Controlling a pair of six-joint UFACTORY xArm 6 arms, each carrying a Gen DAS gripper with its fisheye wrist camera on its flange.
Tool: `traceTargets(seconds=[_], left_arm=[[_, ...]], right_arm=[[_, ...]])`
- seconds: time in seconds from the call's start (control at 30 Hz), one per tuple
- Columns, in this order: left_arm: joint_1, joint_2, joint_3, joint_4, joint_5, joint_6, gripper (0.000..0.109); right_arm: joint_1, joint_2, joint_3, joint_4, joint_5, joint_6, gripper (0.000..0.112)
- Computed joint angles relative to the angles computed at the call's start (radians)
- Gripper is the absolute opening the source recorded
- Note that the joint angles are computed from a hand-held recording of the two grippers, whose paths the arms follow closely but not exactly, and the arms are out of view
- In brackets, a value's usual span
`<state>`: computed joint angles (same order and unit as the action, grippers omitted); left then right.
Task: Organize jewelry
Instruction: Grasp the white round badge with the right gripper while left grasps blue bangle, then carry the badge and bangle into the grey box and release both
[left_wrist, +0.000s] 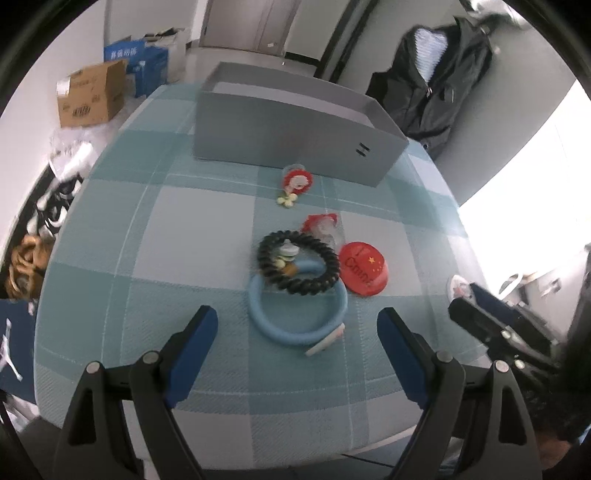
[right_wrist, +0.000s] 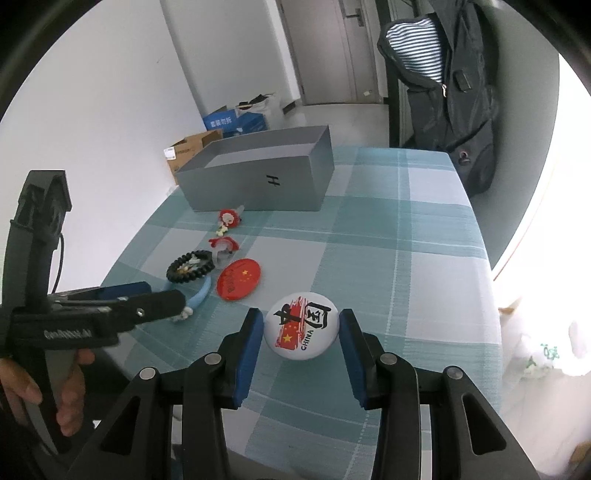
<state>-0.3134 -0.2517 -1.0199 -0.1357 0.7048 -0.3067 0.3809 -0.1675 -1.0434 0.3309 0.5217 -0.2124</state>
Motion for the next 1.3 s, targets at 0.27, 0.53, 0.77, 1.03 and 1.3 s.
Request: traceTargets(seconds=[0.27, 0.53, 0.77, 1.03, 1.3], left_arm=[[-0.056, 0.021, -0.024, 0.281, 0.062, -0.083, 0.084], [-0.053, 0.031, -0.031, 0.31, 0.037, -0.062, 0.055], [-0.05, 0.029, -0.032, 0.173, 0.007, 0.019, 0.054], [-0.02, -0.024, 0.004, -0.129, -0.072, 0.184, 0.054], [-0.024, -0.053, 0.018, -0.31, -0.125, 0.339, 0.054]], right_arm=[[-0.003, 0.001, -0.003, 0.039, 0.003, -0.029, 0.041], [-0.013, 0.003, -0.004, 0.031, 0.014, -0.006, 0.041], [-0.01, 0.0, -0.002, 0.033, 0.01, -0.001, 0.041], [-0.02, -0.002, 0.0, 0.057, 0.018, 0.008, 0.041], [-0.029, -0.01, 0.002, 0.09, 0.016, 0.009, 0.041]])
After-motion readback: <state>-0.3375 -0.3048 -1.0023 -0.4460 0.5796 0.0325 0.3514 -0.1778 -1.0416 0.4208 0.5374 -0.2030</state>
